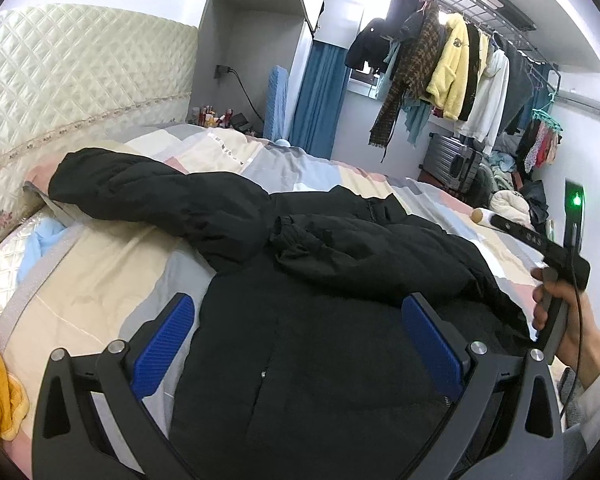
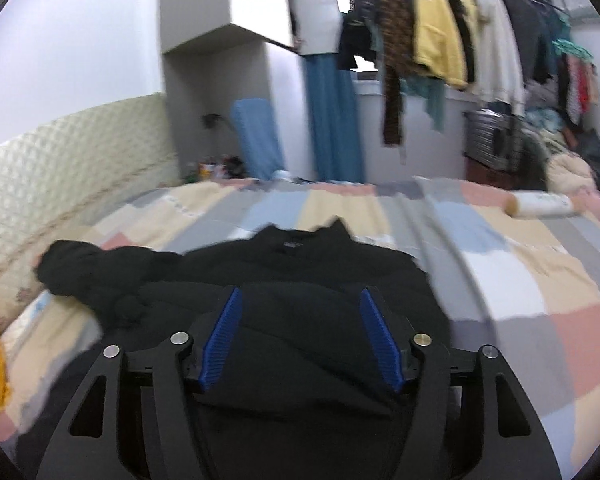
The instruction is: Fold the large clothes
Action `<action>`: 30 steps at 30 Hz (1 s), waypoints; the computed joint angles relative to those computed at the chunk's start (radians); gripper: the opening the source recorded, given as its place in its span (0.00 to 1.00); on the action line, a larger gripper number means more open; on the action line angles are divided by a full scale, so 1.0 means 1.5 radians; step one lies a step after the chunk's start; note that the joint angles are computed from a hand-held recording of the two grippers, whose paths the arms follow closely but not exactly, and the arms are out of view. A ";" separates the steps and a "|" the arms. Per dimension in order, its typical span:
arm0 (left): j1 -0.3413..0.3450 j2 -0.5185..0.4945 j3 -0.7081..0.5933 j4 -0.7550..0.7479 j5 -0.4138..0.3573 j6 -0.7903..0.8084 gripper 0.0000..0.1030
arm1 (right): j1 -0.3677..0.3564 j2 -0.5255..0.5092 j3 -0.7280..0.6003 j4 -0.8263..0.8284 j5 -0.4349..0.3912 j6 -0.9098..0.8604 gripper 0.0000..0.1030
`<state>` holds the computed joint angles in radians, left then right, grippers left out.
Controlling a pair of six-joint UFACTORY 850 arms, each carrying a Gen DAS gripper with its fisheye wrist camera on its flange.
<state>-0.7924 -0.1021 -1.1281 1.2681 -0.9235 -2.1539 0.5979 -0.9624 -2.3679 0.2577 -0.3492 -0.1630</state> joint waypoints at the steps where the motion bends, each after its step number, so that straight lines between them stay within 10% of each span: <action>1: 0.001 0.000 0.001 0.000 -0.002 -0.001 1.00 | -0.007 0.003 0.012 -0.005 0.006 0.011 0.59; 5: 0.007 -0.001 0.004 -0.002 0.009 -0.022 1.00 | -0.036 0.009 0.053 -0.030 0.027 0.075 0.59; 13: 0.013 -0.033 -0.030 -0.040 0.002 0.015 1.00 | -0.061 -0.102 -0.100 -0.052 -0.159 0.087 0.58; 21: 0.015 -0.057 -0.053 -0.067 -0.001 0.049 1.00 | -0.046 -0.146 -0.155 -0.129 -0.212 0.069 0.59; 26: 0.016 -0.056 -0.051 -0.063 0.003 0.043 1.00 | -0.040 -0.129 -0.115 -0.175 -0.183 0.079 0.58; 30: 0.018 -0.059 -0.053 -0.072 0.005 0.049 1.00 | -0.038 -0.124 -0.102 -0.196 -0.147 0.109 0.38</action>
